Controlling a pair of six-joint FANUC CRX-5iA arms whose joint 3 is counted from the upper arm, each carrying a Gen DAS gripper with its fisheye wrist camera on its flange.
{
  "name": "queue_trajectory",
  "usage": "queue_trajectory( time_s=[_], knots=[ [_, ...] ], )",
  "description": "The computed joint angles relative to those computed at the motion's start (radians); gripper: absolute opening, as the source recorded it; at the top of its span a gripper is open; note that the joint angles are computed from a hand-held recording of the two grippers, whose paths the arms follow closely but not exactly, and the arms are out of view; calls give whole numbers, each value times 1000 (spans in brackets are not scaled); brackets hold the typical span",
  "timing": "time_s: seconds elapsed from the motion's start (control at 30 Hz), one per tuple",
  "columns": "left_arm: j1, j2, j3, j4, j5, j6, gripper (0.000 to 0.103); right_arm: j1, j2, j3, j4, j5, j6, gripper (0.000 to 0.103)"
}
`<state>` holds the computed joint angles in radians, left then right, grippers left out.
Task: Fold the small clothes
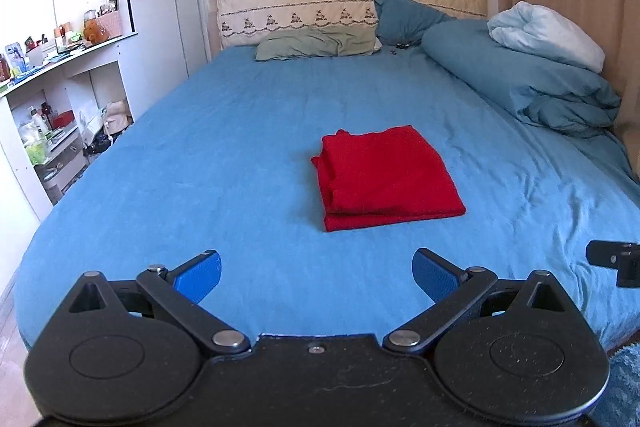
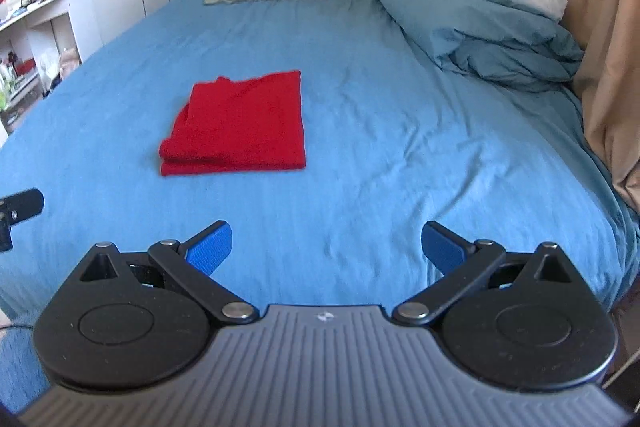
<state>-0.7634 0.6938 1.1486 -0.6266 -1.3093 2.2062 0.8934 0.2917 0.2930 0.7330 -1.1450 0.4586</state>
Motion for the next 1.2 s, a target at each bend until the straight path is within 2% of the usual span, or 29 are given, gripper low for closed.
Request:
queue_trajectory(
  time_s=[0.3, 1.2],
  knots=[
    [-29, -24, -29, -59, 12, 17, 103, 29, -19, -19, 8, -16, -30, 103],
    [-45, -32, -36, -87, 4, 28, 103, 32, -16, -2, 4, -10, -32, 103]
  ],
)
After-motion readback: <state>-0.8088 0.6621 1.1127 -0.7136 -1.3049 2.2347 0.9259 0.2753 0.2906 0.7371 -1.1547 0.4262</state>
